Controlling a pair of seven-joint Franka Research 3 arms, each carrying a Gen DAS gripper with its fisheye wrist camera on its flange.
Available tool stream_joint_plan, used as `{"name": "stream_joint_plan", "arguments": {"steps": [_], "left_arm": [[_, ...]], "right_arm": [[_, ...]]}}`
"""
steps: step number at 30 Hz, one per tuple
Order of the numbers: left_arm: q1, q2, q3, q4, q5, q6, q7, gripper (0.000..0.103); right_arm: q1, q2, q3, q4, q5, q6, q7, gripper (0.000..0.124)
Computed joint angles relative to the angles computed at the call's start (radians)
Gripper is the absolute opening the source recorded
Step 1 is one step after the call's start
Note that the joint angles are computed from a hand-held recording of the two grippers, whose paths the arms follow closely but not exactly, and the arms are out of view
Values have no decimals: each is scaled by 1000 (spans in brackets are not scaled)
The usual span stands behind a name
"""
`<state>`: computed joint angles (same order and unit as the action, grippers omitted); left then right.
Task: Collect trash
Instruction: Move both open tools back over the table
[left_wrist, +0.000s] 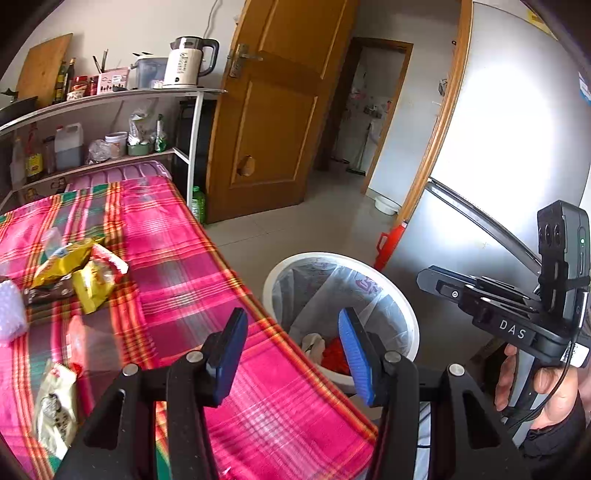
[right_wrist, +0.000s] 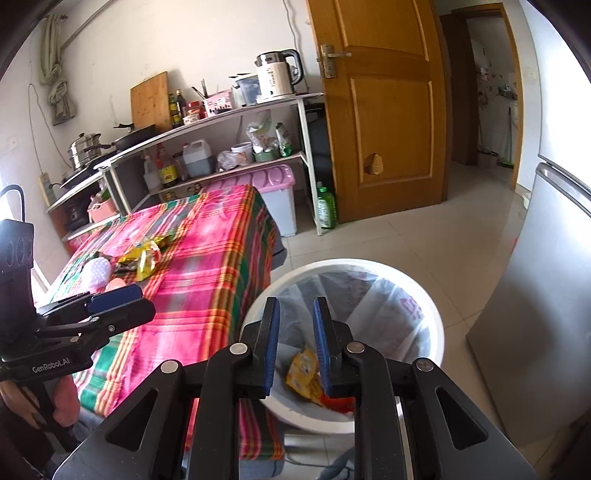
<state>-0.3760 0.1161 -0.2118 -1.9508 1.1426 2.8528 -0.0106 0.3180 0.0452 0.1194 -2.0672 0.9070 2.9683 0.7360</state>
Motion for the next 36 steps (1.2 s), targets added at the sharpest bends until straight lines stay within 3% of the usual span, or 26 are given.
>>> {"name": "stream_joint_plan", "arguments": {"steps": [16,36], "left_arm": [[86,-217,-70,-219,102,-89,-186,53],[178,-403,-119,-436,-15,-176,-165,55]], "right_arm": [[80,-42,21,-35,6,8,-39,20],[116,1,47,5,-22,-48,-43,27]]}}
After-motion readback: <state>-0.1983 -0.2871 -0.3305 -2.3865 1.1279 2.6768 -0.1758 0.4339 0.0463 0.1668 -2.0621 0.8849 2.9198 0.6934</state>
